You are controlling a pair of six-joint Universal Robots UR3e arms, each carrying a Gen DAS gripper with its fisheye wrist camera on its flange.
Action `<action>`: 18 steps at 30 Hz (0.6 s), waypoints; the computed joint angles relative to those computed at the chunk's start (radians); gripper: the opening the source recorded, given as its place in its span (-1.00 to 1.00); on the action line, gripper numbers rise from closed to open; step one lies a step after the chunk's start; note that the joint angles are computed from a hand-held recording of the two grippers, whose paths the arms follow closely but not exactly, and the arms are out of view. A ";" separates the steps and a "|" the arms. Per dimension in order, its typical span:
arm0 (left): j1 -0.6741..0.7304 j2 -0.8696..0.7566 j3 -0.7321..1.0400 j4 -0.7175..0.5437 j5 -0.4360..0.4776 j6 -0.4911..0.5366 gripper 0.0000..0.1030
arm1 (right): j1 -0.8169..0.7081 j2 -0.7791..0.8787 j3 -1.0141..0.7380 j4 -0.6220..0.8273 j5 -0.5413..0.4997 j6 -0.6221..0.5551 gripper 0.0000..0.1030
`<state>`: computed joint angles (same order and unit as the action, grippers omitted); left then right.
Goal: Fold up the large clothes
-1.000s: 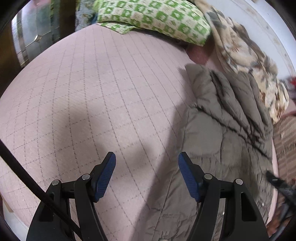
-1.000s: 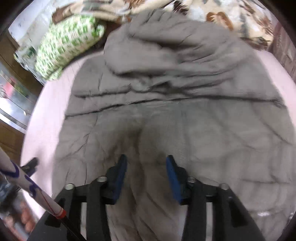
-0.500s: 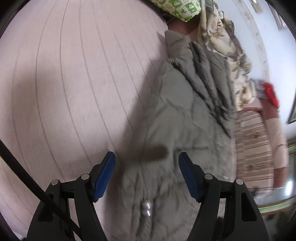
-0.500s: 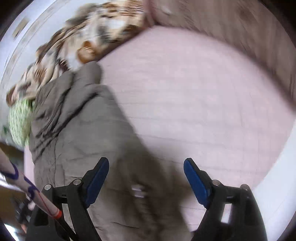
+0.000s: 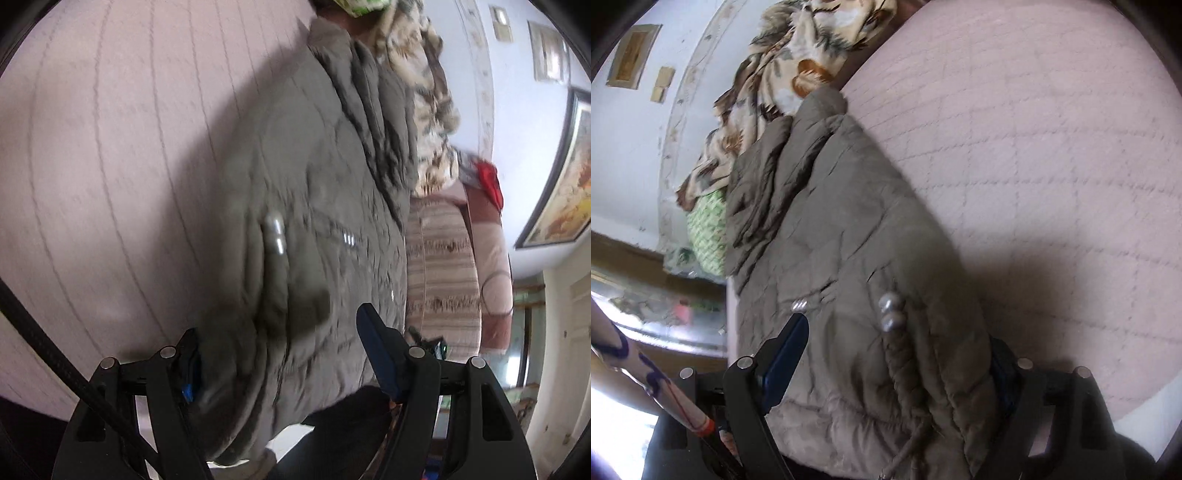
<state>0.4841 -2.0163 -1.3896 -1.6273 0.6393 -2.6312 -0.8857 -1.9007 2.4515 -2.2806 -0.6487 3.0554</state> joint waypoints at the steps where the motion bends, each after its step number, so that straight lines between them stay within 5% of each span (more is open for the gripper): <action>1: -0.008 0.023 -0.036 0.030 0.007 0.001 0.35 | -0.013 -0.018 0.007 0.058 0.025 -0.038 0.71; 10: -0.069 0.071 -0.125 0.206 0.048 -0.060 0.44 | -0.060 -0.215 0.064 0.474 0.090 -0.303 0.64; 15: -0.101 0.097 -0.159 0.324 0.097 -0.212 0.42 | 0.033 -0.217 0.139 0.148 0.040 -0.061 0.35; 16: -0.117 0.109 -0.164 0.357 0.131 -0.248 0.13 | 0.044 -0.208 0.146 0.103 0.031 -0.026 0.21; 17: -0.139 0.118 -0.155 0.367 0.175 -0.264 -0.36 | 0.069 -0.186 0.151 0.028 0.009 0.027 0.07; 18: -0.159 0.125 -0.139 0.360 0.213 -0.265 -0.48 | 0.101 -0.172 0.151 -0.040 -0.025 0.079 -0.01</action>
<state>0.3255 -1.8914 -1.5289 -1.2677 0.8520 -2.8957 -0.7844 -2.0724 2.6024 -2.3210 -0.6736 3.1340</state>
